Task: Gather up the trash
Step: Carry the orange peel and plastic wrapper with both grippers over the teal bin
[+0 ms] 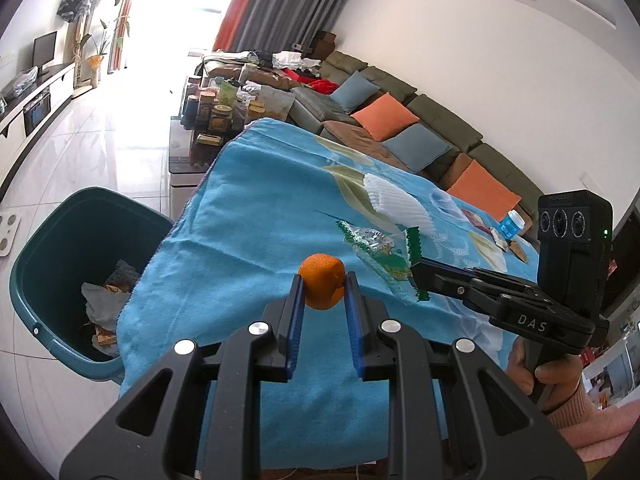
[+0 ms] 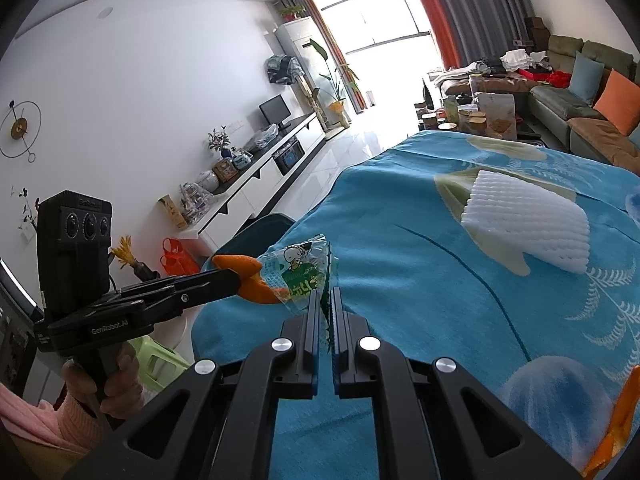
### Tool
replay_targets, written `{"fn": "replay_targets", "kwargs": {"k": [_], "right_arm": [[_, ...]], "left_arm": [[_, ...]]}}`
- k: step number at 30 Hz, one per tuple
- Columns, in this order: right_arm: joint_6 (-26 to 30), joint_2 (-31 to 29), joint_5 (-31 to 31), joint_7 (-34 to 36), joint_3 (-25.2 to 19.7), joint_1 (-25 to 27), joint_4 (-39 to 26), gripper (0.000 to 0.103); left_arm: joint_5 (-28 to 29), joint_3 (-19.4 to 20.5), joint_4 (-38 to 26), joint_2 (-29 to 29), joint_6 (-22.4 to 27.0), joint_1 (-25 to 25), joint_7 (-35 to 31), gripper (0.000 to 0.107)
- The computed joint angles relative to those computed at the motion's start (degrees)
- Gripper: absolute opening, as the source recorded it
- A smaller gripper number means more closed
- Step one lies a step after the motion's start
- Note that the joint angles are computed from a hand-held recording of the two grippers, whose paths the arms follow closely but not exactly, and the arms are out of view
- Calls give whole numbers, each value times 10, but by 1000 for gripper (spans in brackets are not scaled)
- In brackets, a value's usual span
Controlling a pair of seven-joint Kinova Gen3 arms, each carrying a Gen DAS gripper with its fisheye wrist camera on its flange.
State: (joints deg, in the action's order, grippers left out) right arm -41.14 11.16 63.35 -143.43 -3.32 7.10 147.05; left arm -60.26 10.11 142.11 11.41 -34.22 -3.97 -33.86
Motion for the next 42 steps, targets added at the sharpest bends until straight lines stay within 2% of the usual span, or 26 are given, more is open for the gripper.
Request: {"fn": "replay_targets", "kwargs": {"k": [42], "right_arm": [[39,26,40,-64,-29,-52,-65,4]], "left_arm": [[-6,-27,11,1,-20,-52,-3,20]]}}
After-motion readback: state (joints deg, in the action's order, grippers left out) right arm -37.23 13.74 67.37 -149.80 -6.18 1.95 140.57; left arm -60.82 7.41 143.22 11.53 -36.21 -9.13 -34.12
